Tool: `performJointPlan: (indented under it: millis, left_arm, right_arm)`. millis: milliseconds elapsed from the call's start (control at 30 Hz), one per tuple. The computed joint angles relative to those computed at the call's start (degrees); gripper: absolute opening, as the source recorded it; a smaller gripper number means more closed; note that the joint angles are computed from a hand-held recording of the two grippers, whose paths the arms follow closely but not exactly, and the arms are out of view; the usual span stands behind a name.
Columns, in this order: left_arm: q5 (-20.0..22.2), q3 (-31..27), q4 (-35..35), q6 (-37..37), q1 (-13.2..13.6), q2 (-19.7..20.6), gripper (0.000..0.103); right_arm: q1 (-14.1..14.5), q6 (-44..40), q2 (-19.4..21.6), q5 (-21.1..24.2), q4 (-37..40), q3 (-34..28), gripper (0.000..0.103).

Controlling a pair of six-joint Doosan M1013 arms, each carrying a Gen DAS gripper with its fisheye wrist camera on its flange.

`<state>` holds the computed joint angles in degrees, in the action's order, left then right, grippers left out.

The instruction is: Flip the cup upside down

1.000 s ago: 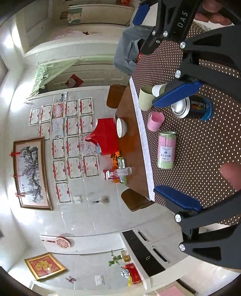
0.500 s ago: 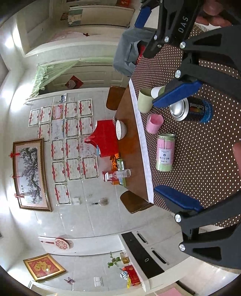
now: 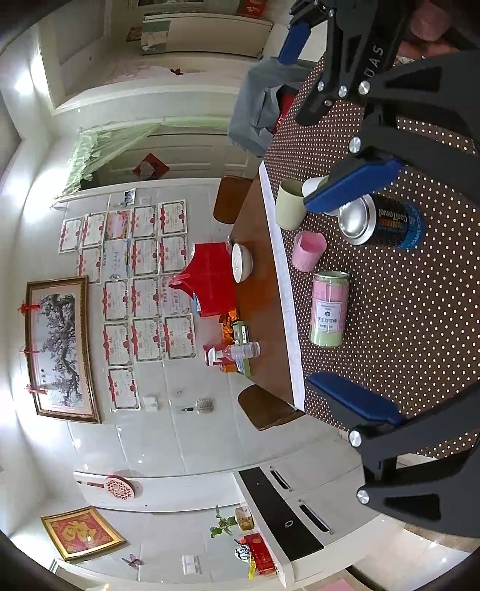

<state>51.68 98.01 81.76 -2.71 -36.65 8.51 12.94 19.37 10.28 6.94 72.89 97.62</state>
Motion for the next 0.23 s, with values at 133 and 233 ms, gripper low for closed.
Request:
performJointPlan:
  millis: [133, 233]
  left_arm:
    - [1.4, -0.3, 0.0, 0.6, -0.2, 0.3, 0.094]
    - [2.0, -0.6, -0.3, 0.8, -0.3, 0.5, 0.094]
  right_arm:
    - [0.0, 0.1, 0.0, 0.0, -0.1, 0.0, 0.097]
    - [0.0, -0.5, 0.0, 0.3, 0.7, 0.1, 0.097]
